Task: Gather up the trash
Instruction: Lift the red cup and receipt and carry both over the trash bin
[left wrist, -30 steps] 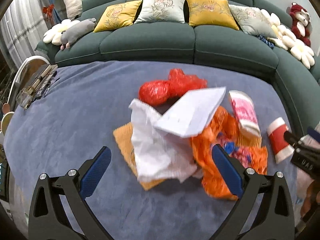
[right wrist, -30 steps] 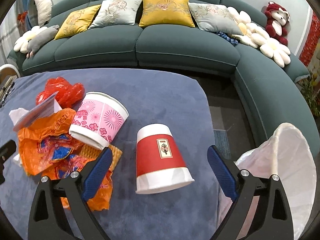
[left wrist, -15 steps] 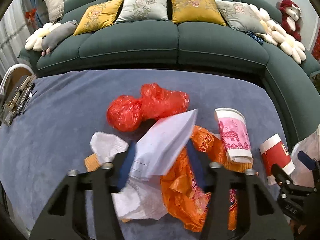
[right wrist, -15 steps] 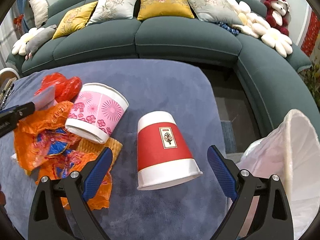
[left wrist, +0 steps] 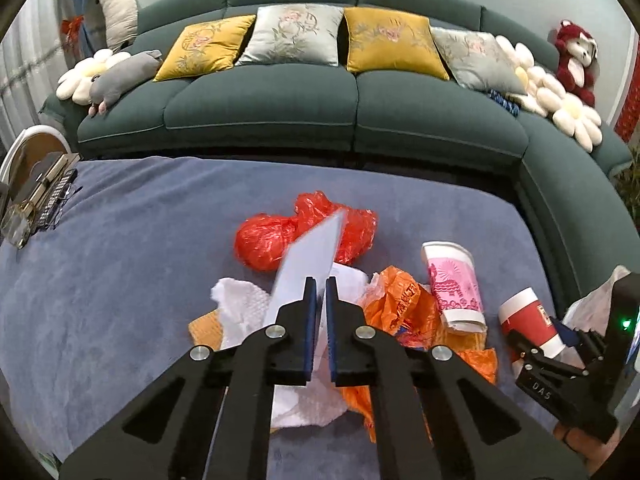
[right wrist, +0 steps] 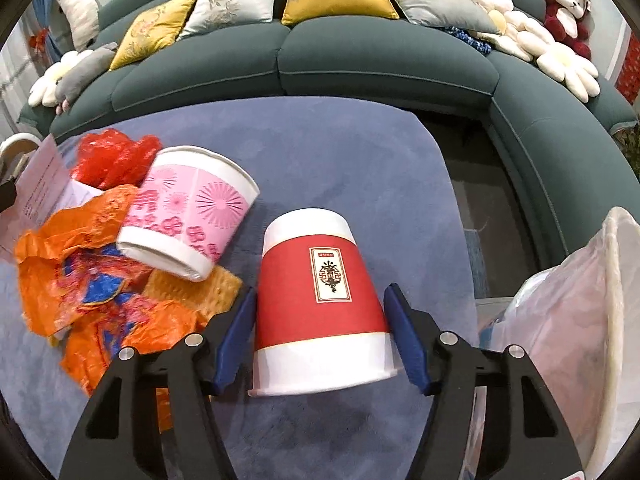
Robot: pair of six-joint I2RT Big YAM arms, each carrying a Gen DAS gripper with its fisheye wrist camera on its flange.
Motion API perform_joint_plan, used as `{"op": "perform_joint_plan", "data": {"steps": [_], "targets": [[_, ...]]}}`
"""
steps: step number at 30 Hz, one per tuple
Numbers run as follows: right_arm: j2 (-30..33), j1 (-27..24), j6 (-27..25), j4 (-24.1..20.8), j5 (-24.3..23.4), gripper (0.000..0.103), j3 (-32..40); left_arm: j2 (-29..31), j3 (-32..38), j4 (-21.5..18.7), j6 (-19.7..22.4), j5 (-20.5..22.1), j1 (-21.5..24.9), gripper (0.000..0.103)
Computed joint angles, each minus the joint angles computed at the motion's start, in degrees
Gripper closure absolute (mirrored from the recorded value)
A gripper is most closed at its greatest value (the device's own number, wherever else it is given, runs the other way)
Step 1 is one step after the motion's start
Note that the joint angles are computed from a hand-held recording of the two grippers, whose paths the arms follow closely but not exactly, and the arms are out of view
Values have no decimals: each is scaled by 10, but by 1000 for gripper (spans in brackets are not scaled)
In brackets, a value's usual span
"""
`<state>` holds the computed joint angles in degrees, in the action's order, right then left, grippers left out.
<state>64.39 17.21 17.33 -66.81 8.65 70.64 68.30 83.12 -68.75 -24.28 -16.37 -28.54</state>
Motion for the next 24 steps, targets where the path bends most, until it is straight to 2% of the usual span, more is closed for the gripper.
{"op": "perform_joint_plan", "data": {"steps": [11,14,16,17,18,20,24], "targets": [[-57,28,17,-6,-5,41,13,-29,35,-33,-19,-25,-26,101],[-67,34,21,-13,-4,41,15,-27,40,-42,-21,-19,-32,99],[-73,34,21,-16,-6,41,15,-22,39,-45,-26,-12,-32,85],[-75,36,21,-17,-4,41,15,-20,37,-49,-32,-12,-33,56],[-77,34,20,-19,-5,41,16,-16,35,-50,-40,-17,-33,37],[-79,33,23,-22,-5,41,16,-7,28,-45,-48,-31,-32,35],[-80,30,24,-23,-12,41,13,23,26,-34,-23,-33,-26,36]]}}
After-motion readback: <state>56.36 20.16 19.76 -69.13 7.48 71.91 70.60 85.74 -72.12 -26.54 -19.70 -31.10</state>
